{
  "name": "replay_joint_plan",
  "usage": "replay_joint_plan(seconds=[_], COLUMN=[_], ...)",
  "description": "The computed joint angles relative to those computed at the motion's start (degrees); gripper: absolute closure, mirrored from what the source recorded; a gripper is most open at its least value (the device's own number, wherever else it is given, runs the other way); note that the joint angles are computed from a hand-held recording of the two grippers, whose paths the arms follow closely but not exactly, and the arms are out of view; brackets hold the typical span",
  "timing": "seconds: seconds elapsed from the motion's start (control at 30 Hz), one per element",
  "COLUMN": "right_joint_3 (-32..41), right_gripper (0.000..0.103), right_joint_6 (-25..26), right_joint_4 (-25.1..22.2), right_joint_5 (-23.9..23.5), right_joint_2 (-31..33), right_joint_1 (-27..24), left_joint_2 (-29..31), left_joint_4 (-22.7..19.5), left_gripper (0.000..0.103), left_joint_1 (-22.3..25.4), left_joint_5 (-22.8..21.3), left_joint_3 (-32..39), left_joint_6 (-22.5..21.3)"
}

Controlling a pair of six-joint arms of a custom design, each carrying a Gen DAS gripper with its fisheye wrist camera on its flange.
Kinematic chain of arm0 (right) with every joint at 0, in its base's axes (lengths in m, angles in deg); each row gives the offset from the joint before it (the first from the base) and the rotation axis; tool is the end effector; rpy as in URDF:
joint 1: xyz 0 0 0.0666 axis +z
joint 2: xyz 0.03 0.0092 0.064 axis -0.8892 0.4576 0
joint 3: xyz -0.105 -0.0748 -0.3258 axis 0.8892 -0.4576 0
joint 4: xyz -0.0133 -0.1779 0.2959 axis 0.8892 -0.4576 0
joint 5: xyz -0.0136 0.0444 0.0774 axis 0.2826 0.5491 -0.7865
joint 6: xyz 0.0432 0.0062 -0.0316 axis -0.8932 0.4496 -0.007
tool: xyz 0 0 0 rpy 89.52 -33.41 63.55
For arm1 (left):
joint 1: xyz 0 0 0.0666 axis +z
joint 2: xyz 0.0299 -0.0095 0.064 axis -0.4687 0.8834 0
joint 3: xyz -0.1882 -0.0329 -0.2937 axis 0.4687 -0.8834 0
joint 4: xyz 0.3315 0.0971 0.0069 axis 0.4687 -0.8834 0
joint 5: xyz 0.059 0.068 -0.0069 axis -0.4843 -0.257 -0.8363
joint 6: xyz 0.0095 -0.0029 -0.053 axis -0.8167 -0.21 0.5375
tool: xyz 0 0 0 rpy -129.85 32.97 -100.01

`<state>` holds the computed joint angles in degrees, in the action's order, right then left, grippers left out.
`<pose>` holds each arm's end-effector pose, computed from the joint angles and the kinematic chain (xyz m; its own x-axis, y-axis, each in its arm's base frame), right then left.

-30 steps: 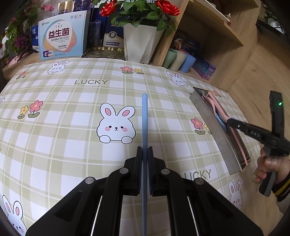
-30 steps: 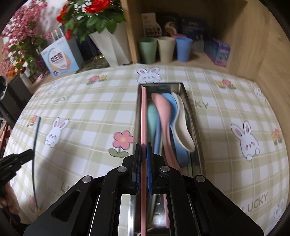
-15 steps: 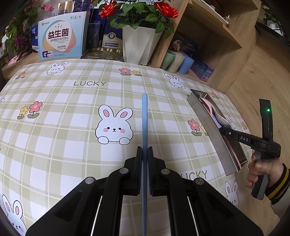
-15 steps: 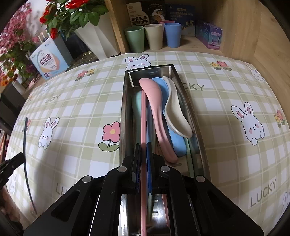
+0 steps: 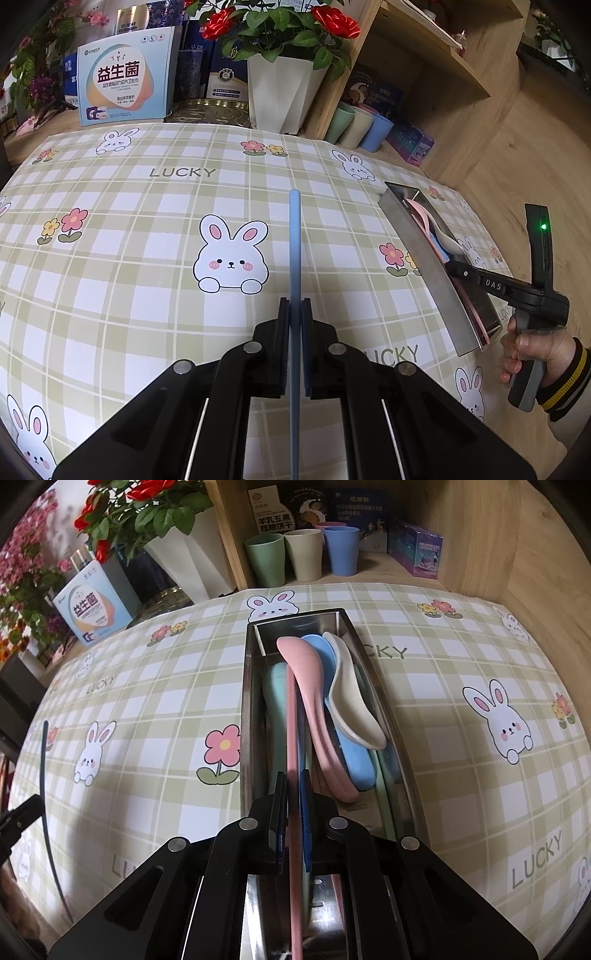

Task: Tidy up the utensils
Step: 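Carry the pink chopstick into the steel tray with the right tool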

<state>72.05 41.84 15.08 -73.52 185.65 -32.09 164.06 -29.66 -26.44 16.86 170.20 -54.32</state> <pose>0.4853 0.2760 0.3815 -0.8008 0.2940 -0.5219 0.2418 0.9558 0.1675 0.5095 -0.0039 0.4177 -0.7697 0.1613 -0.6177 0.4031 0.8731 -0.2744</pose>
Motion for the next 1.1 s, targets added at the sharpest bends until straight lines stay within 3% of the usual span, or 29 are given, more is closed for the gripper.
replay_joint_plan(seconds=[0.47, 0.6, 0.87, 1.1], right_joint_3=[-4.9, -7.6, -8.0, -5.0], right_gripper=[0.095, 0.095, 0.097, 0.097], right_joint_6=[-1.0, -2.9, -3.5, -5.2], right_joint_4=[3.9, 5.8, 7.8, 6.3], right_joint_5=[-2.2, -5.4, -6.7, -8.9], right_joint_2=[-4.2, -5.6, -4.9, -2.4], right_joint_1=[-0.3, -0.9, -1.1, -2.4], left_joint_2=[-0.7, -0.7, -0.9, -1.1], left_joint_4=[0.0, 0.1, -0.2, 0.0], left_gripper=[0.097, 0.097, 0.097, 0.097], left_joint_1=[-0.4, -0.6, -0.9, -0.6], left_joint_5=[-0.3, -0.4, -0.5, -0.6], left_joint_3=[-0.6, -0.7, -0.8, -0.8], left_joint_6=[-0.3, -0.2, -0.5, -0.1])
